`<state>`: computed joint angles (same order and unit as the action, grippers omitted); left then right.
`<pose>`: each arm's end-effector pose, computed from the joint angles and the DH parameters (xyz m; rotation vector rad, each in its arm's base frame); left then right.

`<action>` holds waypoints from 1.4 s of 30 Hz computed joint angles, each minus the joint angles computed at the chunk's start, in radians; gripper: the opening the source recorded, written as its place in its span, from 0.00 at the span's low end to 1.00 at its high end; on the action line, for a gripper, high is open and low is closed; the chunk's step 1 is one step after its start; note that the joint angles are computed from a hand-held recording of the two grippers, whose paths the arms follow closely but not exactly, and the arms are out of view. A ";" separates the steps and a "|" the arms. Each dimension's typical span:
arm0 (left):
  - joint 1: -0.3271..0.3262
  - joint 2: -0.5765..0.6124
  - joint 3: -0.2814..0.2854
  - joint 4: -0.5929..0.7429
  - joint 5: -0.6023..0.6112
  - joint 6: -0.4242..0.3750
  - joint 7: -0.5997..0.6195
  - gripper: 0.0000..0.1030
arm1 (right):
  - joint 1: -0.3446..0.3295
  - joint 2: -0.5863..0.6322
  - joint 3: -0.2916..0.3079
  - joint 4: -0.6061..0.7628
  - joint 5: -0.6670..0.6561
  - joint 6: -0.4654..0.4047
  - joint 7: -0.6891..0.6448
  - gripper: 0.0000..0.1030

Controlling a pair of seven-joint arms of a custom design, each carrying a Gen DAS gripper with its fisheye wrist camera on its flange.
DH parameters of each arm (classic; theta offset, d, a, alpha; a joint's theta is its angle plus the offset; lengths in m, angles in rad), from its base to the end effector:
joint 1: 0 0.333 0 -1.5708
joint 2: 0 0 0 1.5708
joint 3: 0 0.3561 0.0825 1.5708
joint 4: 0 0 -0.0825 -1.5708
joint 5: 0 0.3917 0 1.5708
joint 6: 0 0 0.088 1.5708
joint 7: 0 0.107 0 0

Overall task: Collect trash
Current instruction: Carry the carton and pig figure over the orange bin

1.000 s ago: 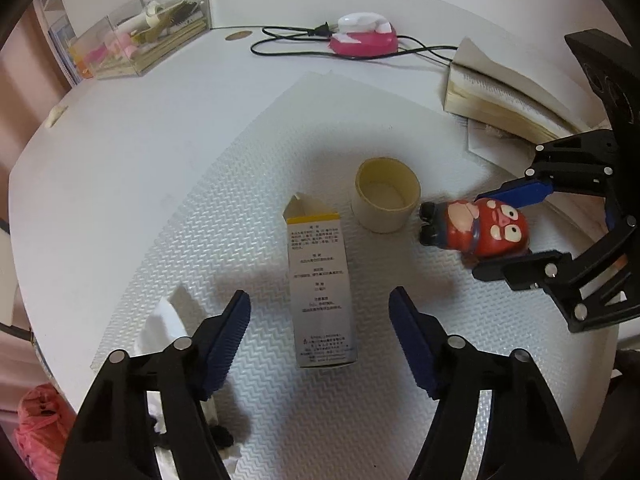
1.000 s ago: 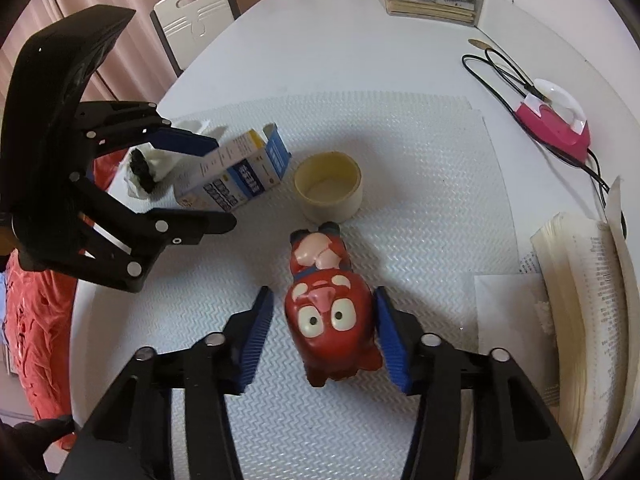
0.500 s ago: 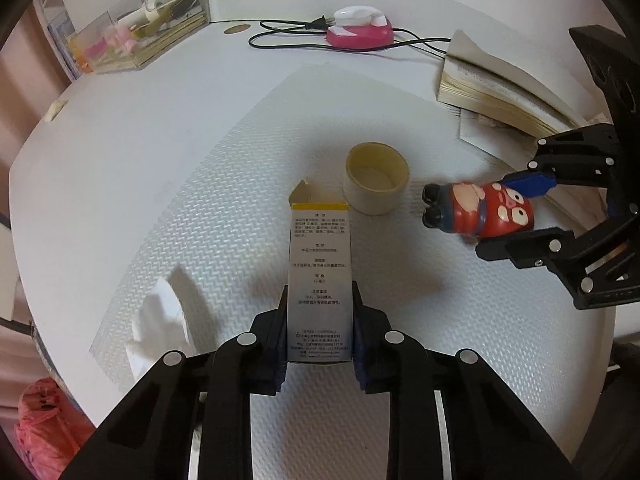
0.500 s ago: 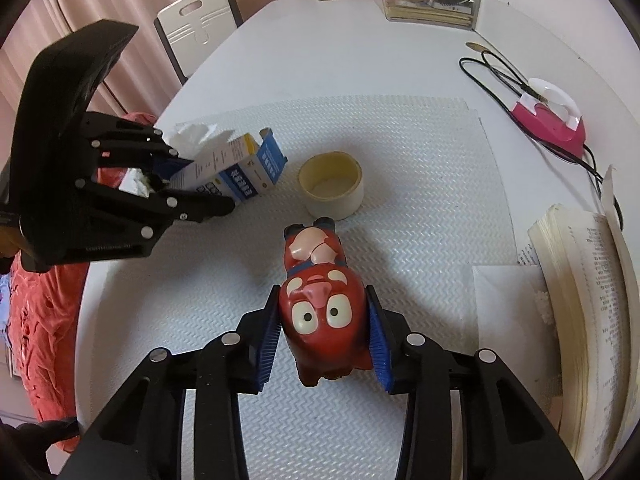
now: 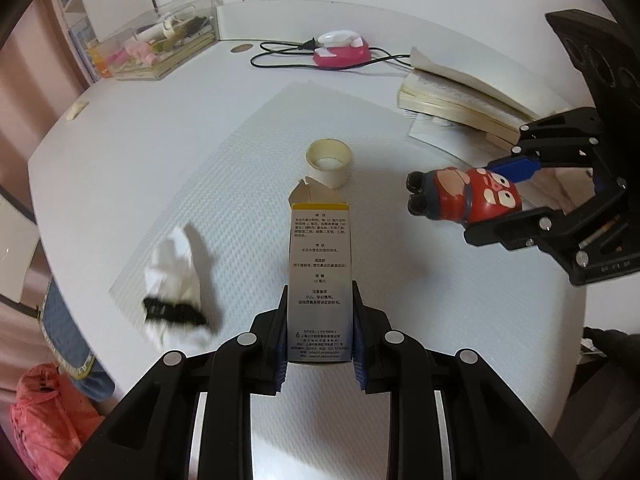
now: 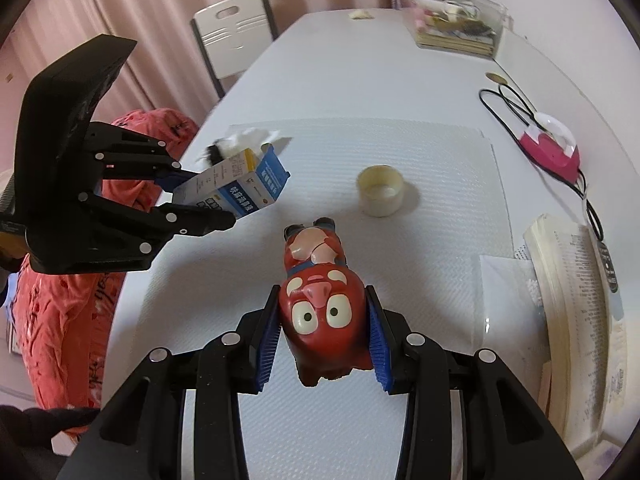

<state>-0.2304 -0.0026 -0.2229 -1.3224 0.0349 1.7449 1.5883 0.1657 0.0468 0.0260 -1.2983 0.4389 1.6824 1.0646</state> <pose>0.5090 -0.2448 0.8053 -1.4872 2.4223 -0.4895 0.5605 0.1500 0.7900 -2.3604 1.0645 -0.0121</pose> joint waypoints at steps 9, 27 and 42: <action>0.010 -0.168 0.000 -0.113 -0.008 -0.018 -0.059 0.26 | 0.017 -0.048 0.006 0.006 0.038 -0.056 -0.030 0.38; 0.110 -0.558 0.054 -0.405 -0.005 -0.156 -0.213 0.26 | 0.228 -0.050 0.123 0.034 0.094 -0.119 -0.035 0.38; 0.195 -0.800 0.162 -0.635 -0.031 -0.212 -0.240 0.26 | 0.437 0.080 0.226 0.128 0.027 -0.107 0.070 0.38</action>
